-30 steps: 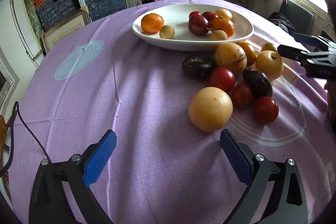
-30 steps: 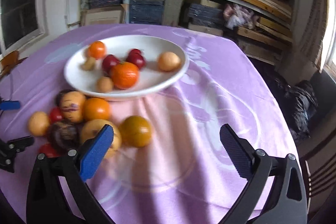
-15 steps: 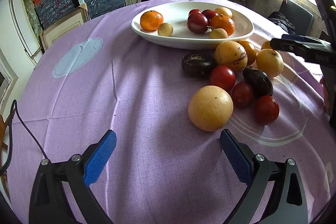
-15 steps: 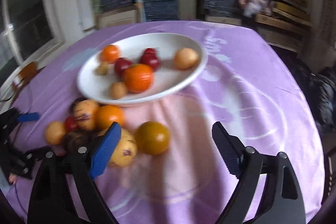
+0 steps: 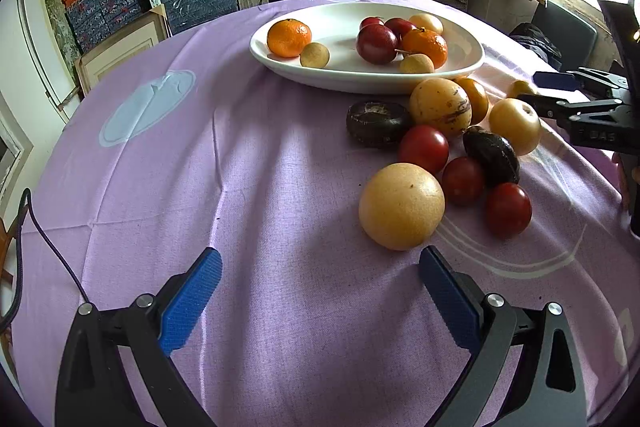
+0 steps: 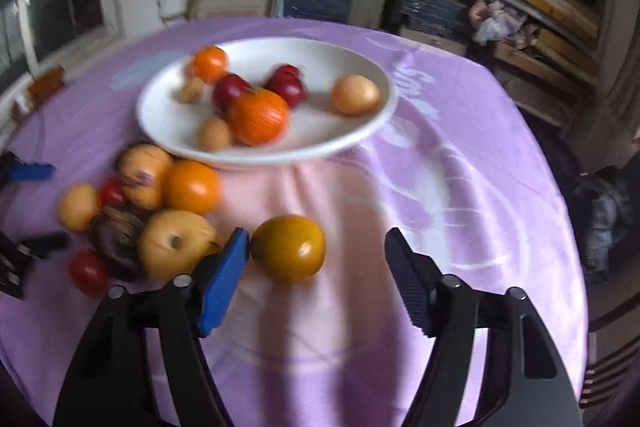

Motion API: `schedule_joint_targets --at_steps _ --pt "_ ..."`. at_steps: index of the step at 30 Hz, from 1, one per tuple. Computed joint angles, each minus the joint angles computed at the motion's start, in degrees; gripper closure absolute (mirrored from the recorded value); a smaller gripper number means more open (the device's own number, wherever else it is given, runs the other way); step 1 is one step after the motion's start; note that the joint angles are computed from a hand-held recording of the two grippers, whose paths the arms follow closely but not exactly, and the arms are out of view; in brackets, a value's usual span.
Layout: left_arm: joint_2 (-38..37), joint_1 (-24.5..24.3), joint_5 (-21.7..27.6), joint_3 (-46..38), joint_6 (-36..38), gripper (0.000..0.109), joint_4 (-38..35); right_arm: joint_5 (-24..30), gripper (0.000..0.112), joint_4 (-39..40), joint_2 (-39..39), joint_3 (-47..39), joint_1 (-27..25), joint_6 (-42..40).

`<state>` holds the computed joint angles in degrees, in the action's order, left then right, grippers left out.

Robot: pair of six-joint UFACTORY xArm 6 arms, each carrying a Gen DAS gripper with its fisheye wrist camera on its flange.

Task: Organize fruits
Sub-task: 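Grasp the round yellow-orange fruit with the right tool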

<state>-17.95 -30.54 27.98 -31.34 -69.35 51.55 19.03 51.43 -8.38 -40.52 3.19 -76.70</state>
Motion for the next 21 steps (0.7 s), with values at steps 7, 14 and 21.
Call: schedule_joint_targets --at_steps 7,14,21 --pt "0.1 0.29 -0.59 0.16 0.07 0.009 -0.2 -1.4 0.052 0.92 -0.83 0.47 1.55 -4.27" --pt "0.12 0.51 -1.03 0.21 0.39 0.009 -0.71 10.6 0.074 -0.67 3.49 -5.08 -3.6 1.18" --pt "-0.04 0.86 -1.66 0.44 0.97 0.009 -1.44 7.92 0.074 -1.56 3.17 -4.21 -1.99 1.83"
